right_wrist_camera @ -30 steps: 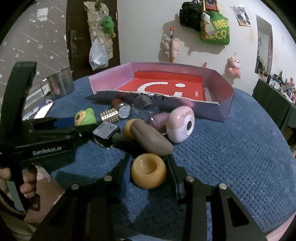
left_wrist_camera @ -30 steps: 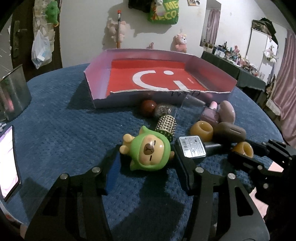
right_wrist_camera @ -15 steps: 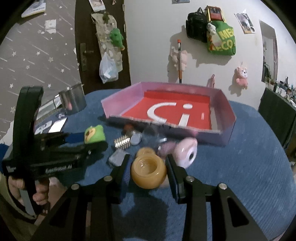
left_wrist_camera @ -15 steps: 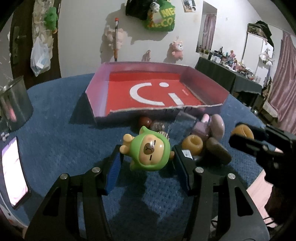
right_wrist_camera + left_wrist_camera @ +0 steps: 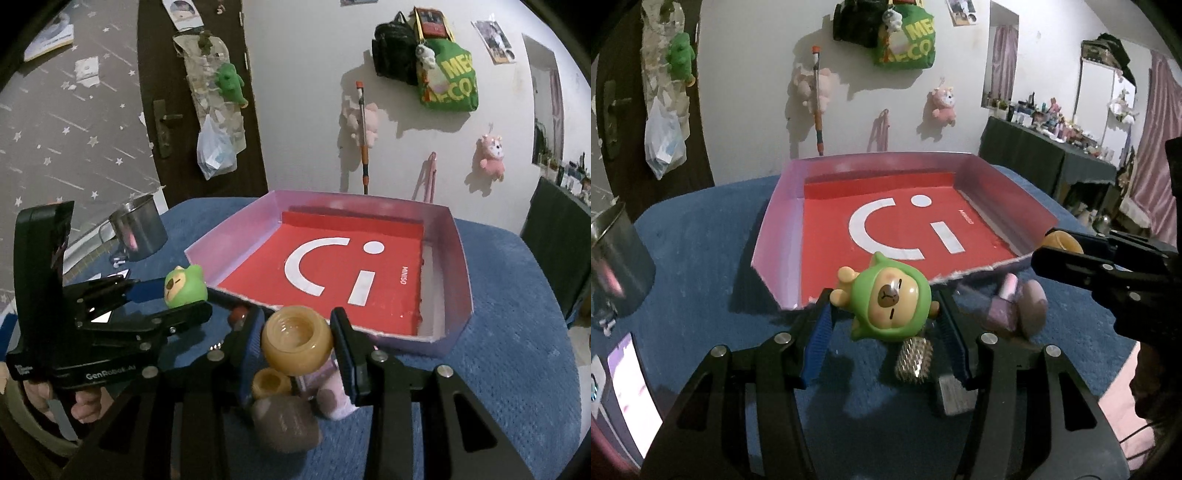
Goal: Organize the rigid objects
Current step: 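Grasp the amber ring with the right tool while the left tool grasps the green bear, then lower the amber ring and green bear into the red box and open both tools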
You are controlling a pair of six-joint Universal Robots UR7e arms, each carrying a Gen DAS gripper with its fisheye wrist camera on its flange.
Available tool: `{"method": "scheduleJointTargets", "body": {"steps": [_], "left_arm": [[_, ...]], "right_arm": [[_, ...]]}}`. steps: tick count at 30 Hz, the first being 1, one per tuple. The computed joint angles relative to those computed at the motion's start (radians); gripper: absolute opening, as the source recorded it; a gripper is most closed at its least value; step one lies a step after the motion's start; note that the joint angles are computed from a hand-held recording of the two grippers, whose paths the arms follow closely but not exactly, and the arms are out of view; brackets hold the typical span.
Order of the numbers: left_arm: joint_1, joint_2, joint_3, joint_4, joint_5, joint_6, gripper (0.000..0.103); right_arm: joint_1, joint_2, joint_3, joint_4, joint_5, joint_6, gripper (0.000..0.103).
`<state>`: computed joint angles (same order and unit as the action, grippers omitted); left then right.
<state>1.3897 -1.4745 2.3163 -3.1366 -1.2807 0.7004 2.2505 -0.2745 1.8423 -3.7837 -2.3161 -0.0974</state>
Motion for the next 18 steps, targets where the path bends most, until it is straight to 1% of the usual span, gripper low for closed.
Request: {"method": "scheduleJointTargets", "body": {"steps": [5, 10, 14, 18], "left_arm": [[-0.006, 0.045, -0.066, 0.053, -0.006, -0.035, 0.052], [-0.025, 0.104, -0.122, 0.058, 0.015, -0.034, 0.052], [-0.03, 0.148, -0.18, 0.102, 0.025, -0.049, 0.052], [-0.021, 0.201, -0.239, 0.153, 0.035, -0.073, 0.052]], "right_arm": [[-0.037, -0.037, -0.012, 0.067, 0.023, 0.025, 0.04], [-0.059, -0.055, -0.054, 0.109, -0.015, 0.019, 0.04], [-0.088, -0.058, -0.084, 0.161, -0.031, 0.035, 0.04], [-0.122, -0.05, -0.123, 0.239, -0.044, 0.053, 0.04]]}}
